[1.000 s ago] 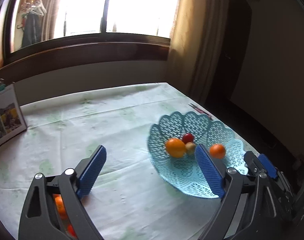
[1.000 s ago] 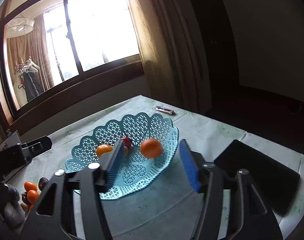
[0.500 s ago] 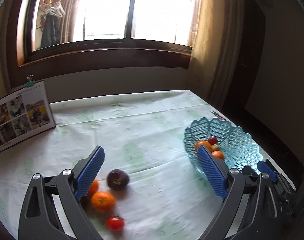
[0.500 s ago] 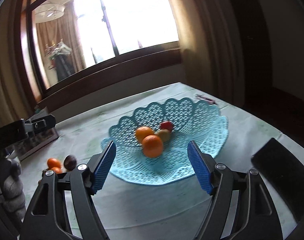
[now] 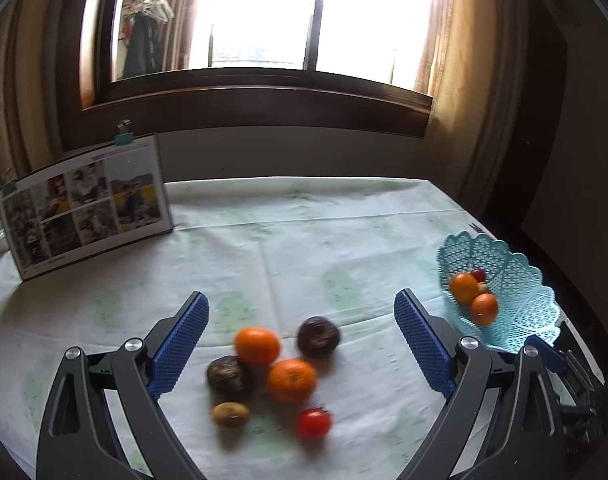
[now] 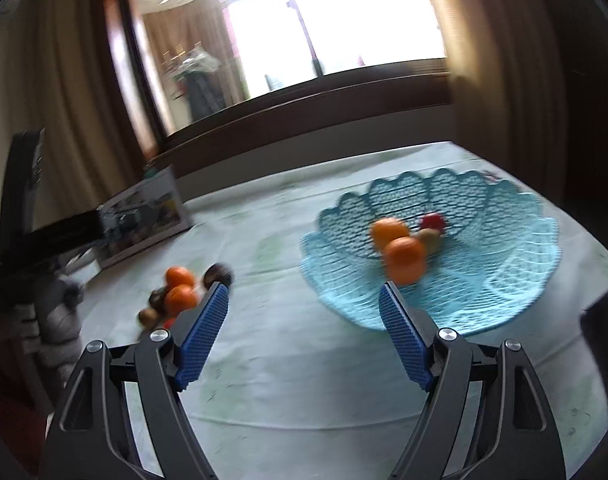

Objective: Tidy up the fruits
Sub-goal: 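Move the left tool back to the fruit cluster and grasp the dark avocado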

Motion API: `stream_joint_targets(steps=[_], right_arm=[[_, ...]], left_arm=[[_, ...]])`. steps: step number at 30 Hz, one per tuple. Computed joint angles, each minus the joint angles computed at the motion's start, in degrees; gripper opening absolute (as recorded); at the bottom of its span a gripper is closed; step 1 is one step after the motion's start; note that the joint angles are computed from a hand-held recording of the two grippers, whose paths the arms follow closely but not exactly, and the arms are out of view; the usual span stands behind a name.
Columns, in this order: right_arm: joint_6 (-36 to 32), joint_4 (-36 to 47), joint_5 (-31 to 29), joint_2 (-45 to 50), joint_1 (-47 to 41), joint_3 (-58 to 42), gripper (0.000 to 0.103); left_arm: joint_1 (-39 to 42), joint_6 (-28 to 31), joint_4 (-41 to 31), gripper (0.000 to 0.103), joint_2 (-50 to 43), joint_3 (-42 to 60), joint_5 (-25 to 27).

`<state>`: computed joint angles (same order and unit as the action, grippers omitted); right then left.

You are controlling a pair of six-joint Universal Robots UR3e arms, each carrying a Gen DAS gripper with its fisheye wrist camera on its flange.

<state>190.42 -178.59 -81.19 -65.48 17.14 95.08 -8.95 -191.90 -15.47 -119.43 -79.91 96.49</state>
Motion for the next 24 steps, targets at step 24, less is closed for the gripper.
stream_joint_targets(steps=[24], right_arm=[[-1.56, 2.19, 2.84, 0.94, 0.21, -1.57, 0.080]], left_arm=[[6.31, -0.70, -1.73, 0.093, 0.04, -8.87, 2.14]])
